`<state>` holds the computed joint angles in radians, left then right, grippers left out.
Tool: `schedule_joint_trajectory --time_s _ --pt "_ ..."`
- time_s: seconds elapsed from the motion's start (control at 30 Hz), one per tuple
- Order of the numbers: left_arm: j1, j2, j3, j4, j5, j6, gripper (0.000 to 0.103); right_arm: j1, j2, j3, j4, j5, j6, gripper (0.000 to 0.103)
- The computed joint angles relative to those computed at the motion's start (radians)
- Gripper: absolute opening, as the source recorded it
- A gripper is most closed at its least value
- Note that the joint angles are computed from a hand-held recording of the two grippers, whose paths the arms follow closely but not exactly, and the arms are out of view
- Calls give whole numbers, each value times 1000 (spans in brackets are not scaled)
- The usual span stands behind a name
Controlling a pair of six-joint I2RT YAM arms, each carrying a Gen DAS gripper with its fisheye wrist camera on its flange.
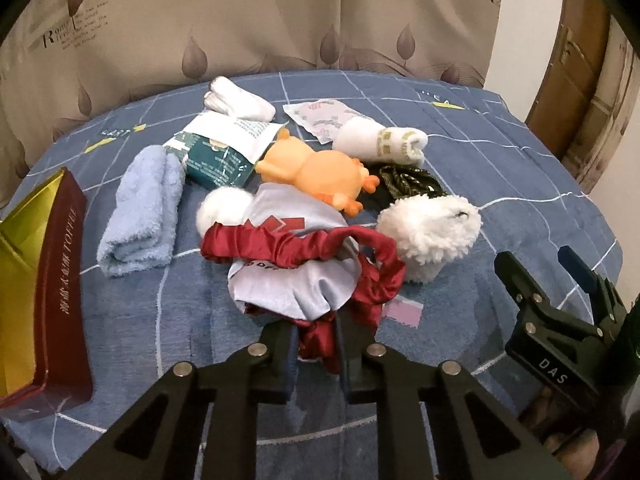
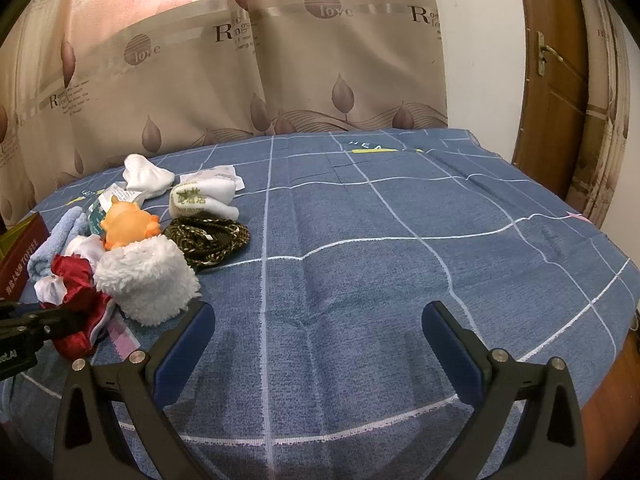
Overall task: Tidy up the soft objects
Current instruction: 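Carry the red-and-white cloth with the left gripper into the gold tray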
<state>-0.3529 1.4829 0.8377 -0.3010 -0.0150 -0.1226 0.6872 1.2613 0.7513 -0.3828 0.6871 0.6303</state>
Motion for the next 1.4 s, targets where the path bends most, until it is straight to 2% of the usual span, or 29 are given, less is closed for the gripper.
schedule_joint_trajectory --time_s 0.23,0.5,0.73,0.9,1.03,1.07,1.17,1.3,1.4 --pt "-3 -62 -16 -19 -16 -3 15 4 -1 6 -6 -4 6 103" --pt "38 -187 -19 -96 6 5 15 47 -33 44 -70 -34 9 103" --pt "220 -321 4 -202 99 59 15 77 -41 102 -89 -127 -24 103" --pt "418 -357 43 -280 187 140 15 63 36 183 -104 -164 -84 102" --pt "574 -345 72 -302 227 210 15 66 89 241 -121 -194 -111 102" --pt "614 -329 84 -301 233 230 15 69 114 263 -128 -204 -118 99" --pt "702 -258 123 -288 244 273 16 59 181 316 -152 -238 -119 74" --pt "774 -173 162 -265 244 305 16 21 229 341 -146 -287 -95 77" --pt "813 -108 192 -247 246 320 16 16 257 360 -150 -286 -99 78"
